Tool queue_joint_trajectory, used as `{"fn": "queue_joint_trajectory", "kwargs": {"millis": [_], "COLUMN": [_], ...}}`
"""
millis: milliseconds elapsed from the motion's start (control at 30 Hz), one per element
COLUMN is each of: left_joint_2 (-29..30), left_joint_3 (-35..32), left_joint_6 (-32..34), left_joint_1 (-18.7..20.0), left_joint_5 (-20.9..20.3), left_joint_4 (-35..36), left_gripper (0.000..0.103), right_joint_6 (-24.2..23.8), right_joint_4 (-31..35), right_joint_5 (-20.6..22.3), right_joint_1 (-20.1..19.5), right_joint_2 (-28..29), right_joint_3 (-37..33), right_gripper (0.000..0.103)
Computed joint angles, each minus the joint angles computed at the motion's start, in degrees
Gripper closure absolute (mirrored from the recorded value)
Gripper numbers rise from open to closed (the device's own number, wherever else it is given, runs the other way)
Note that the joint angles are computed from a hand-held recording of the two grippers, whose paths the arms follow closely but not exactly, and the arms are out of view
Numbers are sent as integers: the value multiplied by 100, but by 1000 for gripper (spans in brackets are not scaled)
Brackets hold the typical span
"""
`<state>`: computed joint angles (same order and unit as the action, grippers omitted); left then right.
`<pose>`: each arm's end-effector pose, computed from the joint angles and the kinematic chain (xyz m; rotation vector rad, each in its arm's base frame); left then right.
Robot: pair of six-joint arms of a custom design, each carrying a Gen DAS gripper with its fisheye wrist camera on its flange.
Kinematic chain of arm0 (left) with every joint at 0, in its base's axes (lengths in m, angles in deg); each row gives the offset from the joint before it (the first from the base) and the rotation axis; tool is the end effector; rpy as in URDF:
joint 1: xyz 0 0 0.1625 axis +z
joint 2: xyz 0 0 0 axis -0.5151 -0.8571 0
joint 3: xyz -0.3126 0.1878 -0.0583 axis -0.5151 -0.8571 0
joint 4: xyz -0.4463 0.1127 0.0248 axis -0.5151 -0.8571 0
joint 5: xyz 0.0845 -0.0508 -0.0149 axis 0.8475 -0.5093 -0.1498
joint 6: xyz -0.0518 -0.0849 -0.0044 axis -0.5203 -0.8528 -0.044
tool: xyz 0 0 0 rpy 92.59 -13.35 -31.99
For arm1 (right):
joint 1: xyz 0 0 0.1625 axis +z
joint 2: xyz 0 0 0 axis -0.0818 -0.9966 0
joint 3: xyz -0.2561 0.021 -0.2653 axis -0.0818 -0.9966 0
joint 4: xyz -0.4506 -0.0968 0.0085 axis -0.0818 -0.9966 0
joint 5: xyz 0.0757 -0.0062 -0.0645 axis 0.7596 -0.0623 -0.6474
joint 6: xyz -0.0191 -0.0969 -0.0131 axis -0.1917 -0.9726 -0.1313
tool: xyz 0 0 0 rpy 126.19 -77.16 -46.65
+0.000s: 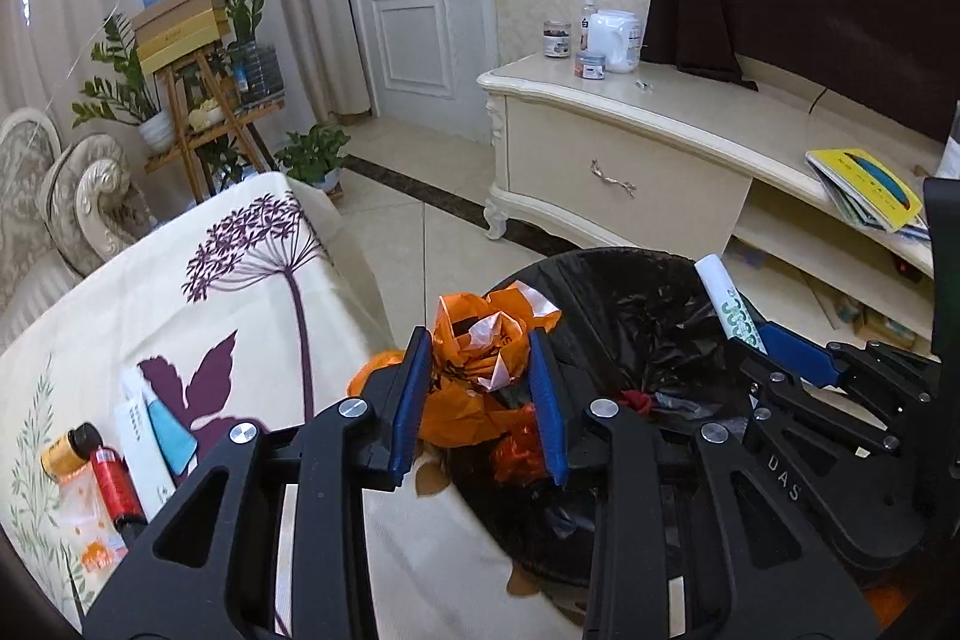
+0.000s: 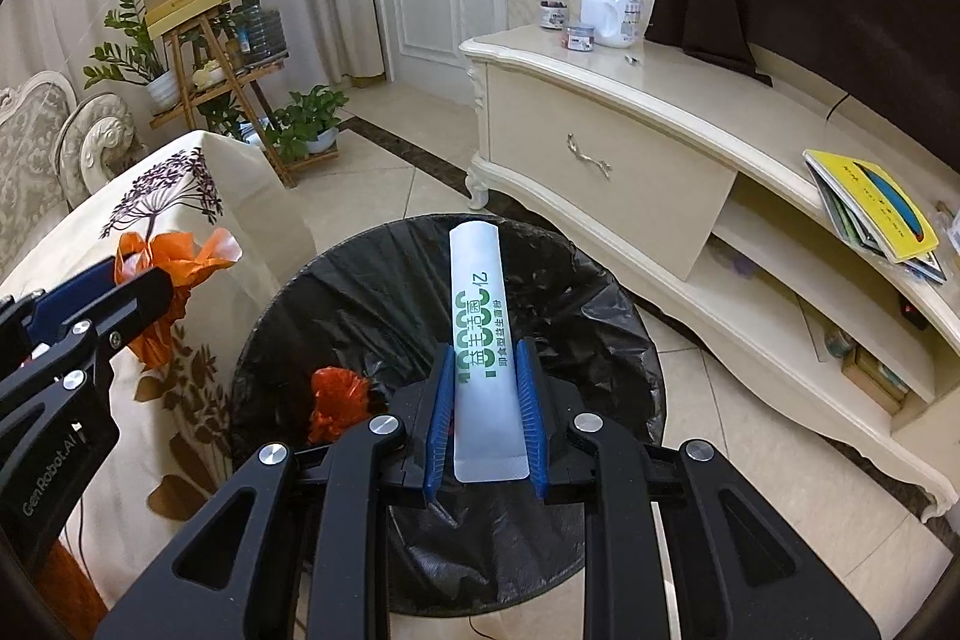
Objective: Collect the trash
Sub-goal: 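Carry both items over bin and open both tools to drop them, then move both open tools back over the remaining trash on the bed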
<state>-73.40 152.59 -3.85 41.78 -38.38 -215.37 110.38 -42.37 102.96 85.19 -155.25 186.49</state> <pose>-0.2693 -0.2692 -0.0379 0.4925 2.1511 -0.9061 0.0489 -0.2810 0.1544 0.3739 -2.2801 0.8176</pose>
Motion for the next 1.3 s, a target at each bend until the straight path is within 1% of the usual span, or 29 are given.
{"fn": "queue_joint_trajectory", "kwargs": {"millis": [33, 67, 100, 167, 233, 367, 400, 467, 667, 733, 767, 833, 900, 933, 967, 1033, 1100, 1167, 1300], "left_joint_2": [39, 63, 63, 90, 134, 88, 46, -45, -299, -477, -590, -893, -1227, -1425, -1542, -1933, -2321, -2690, -3551], "left_joint_3": [-27, -35, -42, -38, -30, 7, 37, 97, 195, 248, 294, 413, 524, 575, 607, 721, 821, 912, 1109], "left_joint_6": [44, 52, 84, 147, 215, 168, 121, 33, -192, -369, -449, -753, -1085, -1333, -1478, -1878, -2300, -2685, -3513], "left_joint_1": [52, 84, 112, 128, 113, 112, 95, 41, -108, -185, -227, -367, -518, -616, -677, -878, -1091, -1287, -1750], "left_joint_5": [-38, -59, -73, -70, -70, -83, -92, -89, -117, -145, -164, -187, -258, -306, -339, -451, -587, -760, -1239], "left_joint_4": [-64, -106, -125, -171, -248, -300, -300, -282, -2, 232, 332, 715, 1185, 1536, 1738, 2321, 2955, 3535, 4835], "left_gripper": [68, 68, 63, 62, 56, 49, 44, 43, 37, 34, 33, 31, 30, 29, 28, 25, 25, 25, 24], "right_joint_6": [8, 17, 29, 56, 71, 89, 103, 114, 189, 210, 214, 238, 244, 236, 234, 278, 384, 530, 835], "right_joint_4": [-2, -3, -9, -14, -19, 11, 19, 52, 102, 78, 124, 184, 96, 80, 77, 41, 17, 36, 12], "right_joint_5": [-14, -31, -29, -7, -5, -30, -28, -36, 13, 98, 35, 46, 207, 240, 291, 410, 491, 627, 943], "right_joint_1": [-30, -67, -86, -98, -135, -205, -206, -199, -86, 5, 21, 134, 358, 432, 558, 775, 984, 1214, 1698], "right_joint_2": [16, 14, 24, 40, -5, -142, -190, -279, -506, -540, -617, -689, -752, -776, -783, -787, -789, -617, -122], "right_joint_3": [-6, -7, -8, -18, 9, 73, 93, 126, 225, 262, 301, 350, 435, 469, 498, 562, 633, 618, 529], "right_gripper": [81, 80, 80, 78, 71, 65, 61, 59, 50, 43, 40, 29, 24, 23, 23, 21, 21, 21, 21]}}
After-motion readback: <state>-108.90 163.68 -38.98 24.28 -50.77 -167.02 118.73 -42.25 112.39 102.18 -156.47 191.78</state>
